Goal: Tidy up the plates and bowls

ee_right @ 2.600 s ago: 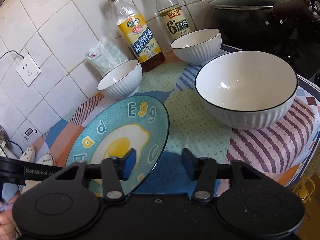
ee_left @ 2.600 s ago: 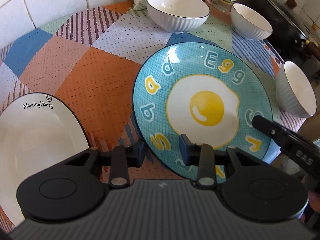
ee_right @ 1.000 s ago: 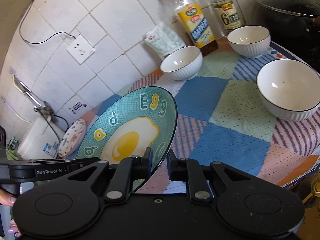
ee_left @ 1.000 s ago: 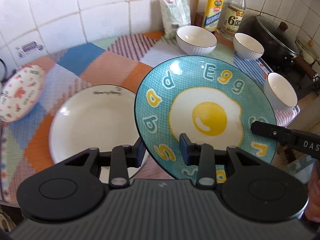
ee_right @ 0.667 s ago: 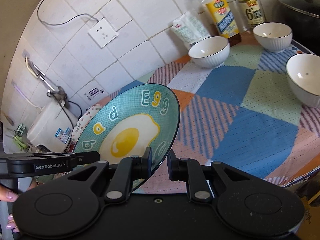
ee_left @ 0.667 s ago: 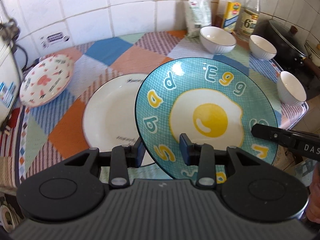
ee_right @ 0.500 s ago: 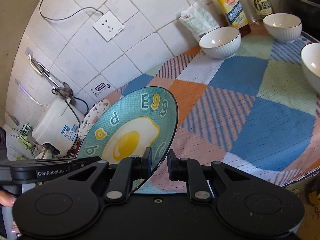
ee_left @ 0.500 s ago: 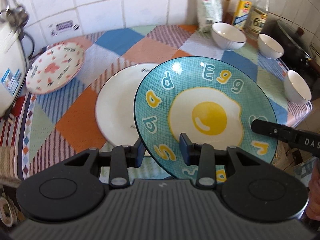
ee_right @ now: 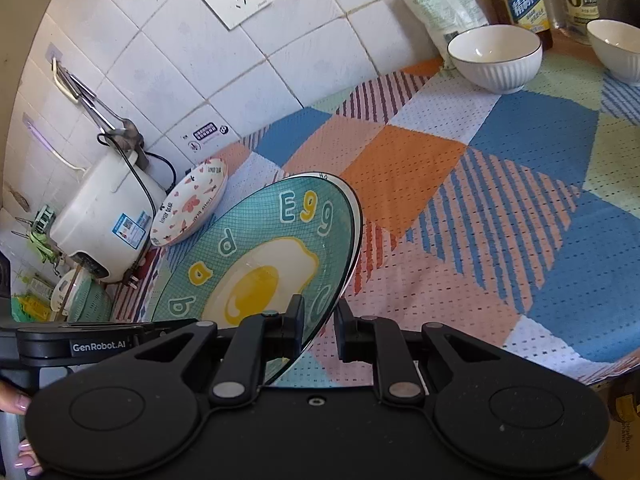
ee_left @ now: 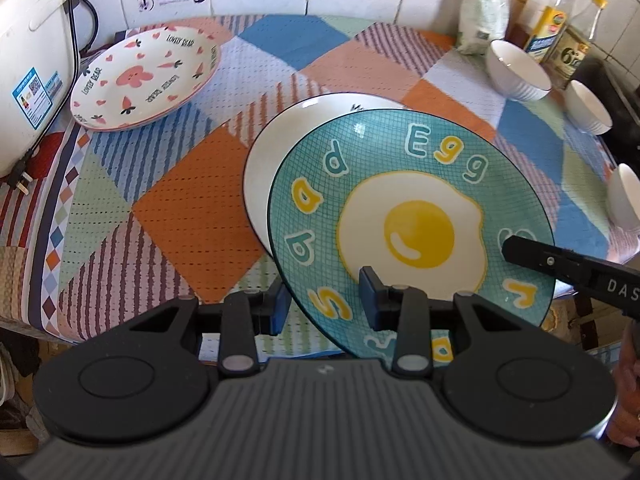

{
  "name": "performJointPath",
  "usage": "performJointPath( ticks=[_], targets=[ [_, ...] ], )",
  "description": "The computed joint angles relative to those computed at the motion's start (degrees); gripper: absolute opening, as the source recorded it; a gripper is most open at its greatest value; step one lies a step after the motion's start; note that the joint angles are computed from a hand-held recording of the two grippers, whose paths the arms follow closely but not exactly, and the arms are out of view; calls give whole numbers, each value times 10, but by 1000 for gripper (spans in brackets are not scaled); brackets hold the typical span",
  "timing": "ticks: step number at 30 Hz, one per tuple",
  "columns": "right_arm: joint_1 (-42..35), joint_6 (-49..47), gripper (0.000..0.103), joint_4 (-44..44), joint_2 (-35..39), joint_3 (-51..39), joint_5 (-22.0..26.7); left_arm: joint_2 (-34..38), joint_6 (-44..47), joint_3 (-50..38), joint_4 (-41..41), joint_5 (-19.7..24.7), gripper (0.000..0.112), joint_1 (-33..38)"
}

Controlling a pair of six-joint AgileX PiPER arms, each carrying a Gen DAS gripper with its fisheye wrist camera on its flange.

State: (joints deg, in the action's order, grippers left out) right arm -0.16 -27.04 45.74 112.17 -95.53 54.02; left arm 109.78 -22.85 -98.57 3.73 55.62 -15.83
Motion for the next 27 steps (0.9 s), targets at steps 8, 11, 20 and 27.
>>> performJointPath(
  ticks=[8,11,20,27],
  targets=[
    [31,36,20,-48,44,-58,-2,35,20,-40,-12,30,35,22],
    [43,49,20,-78,57,-83,3,49,30,-57,-23,43,35,30],
    [97,64,24,-212,43,-89,-46,79,24,-100,-39,82,35,34],
    [151,148,37,-359,47,-105,-61,92,38,-117,-45,90,36,36]
  ],
)
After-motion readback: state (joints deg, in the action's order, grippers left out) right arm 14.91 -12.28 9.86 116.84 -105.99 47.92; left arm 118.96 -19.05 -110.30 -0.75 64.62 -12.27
